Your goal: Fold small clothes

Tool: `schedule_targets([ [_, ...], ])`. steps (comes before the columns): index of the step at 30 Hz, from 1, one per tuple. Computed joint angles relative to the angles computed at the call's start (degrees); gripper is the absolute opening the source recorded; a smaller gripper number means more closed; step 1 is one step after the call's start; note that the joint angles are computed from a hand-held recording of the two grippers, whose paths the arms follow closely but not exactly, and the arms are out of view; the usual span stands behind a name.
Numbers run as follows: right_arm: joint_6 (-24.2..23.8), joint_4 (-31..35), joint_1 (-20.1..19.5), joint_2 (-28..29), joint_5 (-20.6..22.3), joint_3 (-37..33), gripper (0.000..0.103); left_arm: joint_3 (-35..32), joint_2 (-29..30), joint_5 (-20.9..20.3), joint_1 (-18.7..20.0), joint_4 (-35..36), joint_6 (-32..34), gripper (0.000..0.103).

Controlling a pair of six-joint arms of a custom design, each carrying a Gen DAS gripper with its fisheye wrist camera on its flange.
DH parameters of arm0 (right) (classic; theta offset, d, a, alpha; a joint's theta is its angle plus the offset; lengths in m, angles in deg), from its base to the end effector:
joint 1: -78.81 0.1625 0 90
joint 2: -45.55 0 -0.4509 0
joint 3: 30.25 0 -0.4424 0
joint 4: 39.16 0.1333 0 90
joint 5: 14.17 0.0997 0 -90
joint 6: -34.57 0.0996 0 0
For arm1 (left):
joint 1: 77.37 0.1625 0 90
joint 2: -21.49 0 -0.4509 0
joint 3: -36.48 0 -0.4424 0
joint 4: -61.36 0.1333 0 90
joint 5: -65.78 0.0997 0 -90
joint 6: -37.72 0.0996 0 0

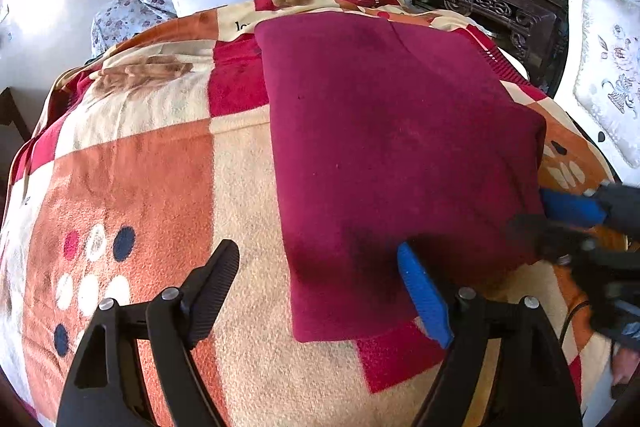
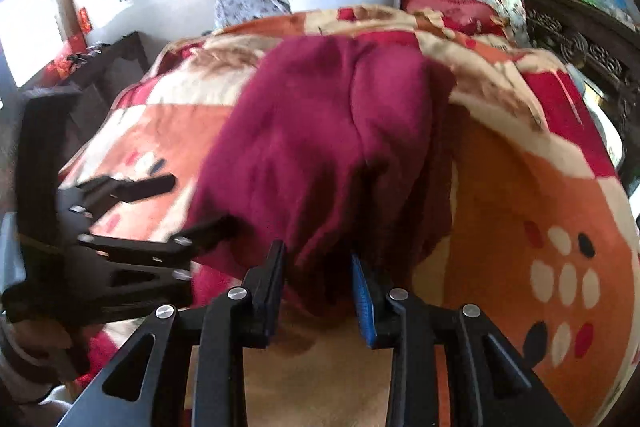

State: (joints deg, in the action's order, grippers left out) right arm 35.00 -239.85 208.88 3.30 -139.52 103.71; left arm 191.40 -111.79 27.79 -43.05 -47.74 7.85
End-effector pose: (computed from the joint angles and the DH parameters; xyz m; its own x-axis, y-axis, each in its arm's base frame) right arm 0.3420 -0.2890 -0.0209 -0.7498 -0.3756 0.5447 -0.6031 0.7265 -0.3293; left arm -0.0449 -0.2871 0.2620 -0.6868 0.1774 -0.7048 0.5570 0.7514 -0.3537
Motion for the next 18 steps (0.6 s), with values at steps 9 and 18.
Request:
schedule_targets([
  [9,1.6,-2.6,-3.2,-1.0,0.5,2.7,0.017,0.1,-0.5,0.3,-1.5,3.2,-2.1,0.082],
  [18,3.8,-1.5,-1.1,-4.3,-1.2,4.3,0.034,-0.4,-3.6,1.5,-4.0,10.8,-5.6,0.082],
])
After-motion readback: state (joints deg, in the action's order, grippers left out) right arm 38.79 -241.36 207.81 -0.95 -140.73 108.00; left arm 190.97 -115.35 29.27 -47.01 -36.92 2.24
